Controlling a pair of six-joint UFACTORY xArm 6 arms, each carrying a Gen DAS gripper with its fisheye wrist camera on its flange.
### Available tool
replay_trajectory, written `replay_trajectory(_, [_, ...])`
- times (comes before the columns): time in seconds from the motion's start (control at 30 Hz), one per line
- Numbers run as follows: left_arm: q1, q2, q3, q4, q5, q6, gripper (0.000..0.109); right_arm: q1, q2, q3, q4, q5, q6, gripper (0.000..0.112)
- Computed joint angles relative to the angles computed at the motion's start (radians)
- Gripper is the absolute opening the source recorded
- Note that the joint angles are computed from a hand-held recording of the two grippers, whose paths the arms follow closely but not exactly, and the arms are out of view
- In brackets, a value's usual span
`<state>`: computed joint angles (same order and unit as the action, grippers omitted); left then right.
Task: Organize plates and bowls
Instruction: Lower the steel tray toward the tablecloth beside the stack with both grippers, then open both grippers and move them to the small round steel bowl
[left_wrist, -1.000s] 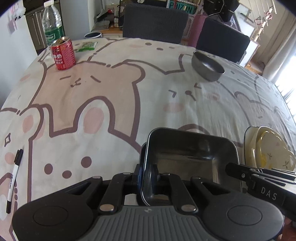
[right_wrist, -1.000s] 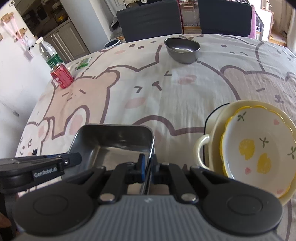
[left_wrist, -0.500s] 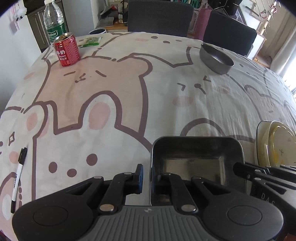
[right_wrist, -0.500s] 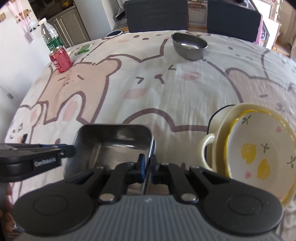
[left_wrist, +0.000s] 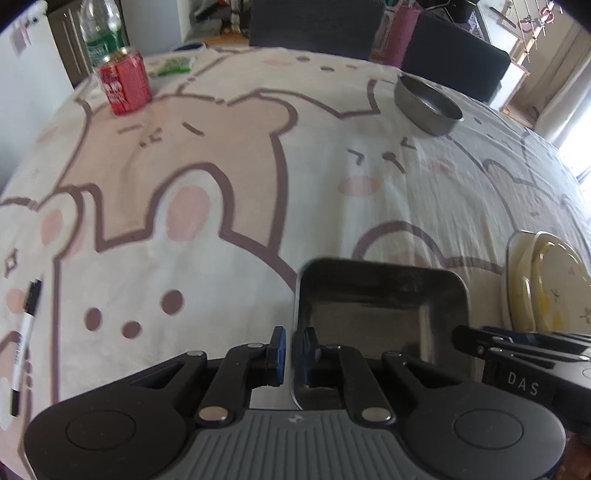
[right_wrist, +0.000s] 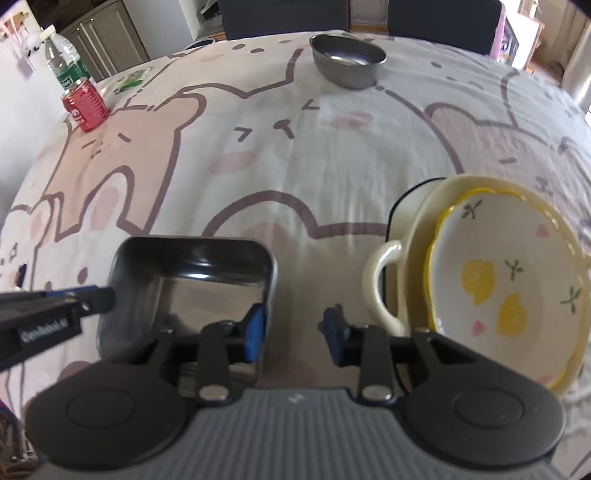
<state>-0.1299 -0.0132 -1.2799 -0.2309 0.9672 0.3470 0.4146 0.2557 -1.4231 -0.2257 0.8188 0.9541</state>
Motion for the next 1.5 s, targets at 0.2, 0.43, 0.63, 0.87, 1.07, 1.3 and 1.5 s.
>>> replay_trajectory(0.2, [0.008, 0.017, -0.017, -0.033, 0.009, -0.020, 0.010, -0.001, 0.001, 0.013, 0.041, -0.058, -0.035, 0.006])
replay_trajectory(0.43, [-0.001, 0.025, -0.014, -0.031, -0.025, -0.018, 0.009, -0.012, 0.023, -0.004, 0.048, -0.074, -0.039, 0.005])
replay_trajectory(0.63, [0.003, 0.020, -0.008, -0.027, -0.037, 0.000, 0.017, -0.012, 0.027, -0.009, 0.059, -0.070, -0.048, 0.009])
replay_trajectory(0.87, [0.031, -0.011, 0.005, -0.103, -0.037, 0.046, 0.047, -0.012, -0.033, 0.054, 0.052, -0.127, -0.078, 0.050])
replay_trajectory(1.07, [0.044, -0.070, 0.046, -0.201, -0.096, 0.095, 0.091, -0.007, -0.143, 0.152, -0.147, -0.189, 0.086, 0.073])
replay_trajectory(1.3, [0.023, -0.091, 0.048, -0.314, -0.163, 0.139, 0.103, -0.043, -0.289, 0.267, -0.442, -0.273, 0.349, 0.103])
replay_trajectory(1.5, [-0.051, -0.036, -0.006, -0.353, -0.276, 0.184, 0.103, -0.146, -0.349, 0.317, -0.599, -0.355, 0.441, 0.103])
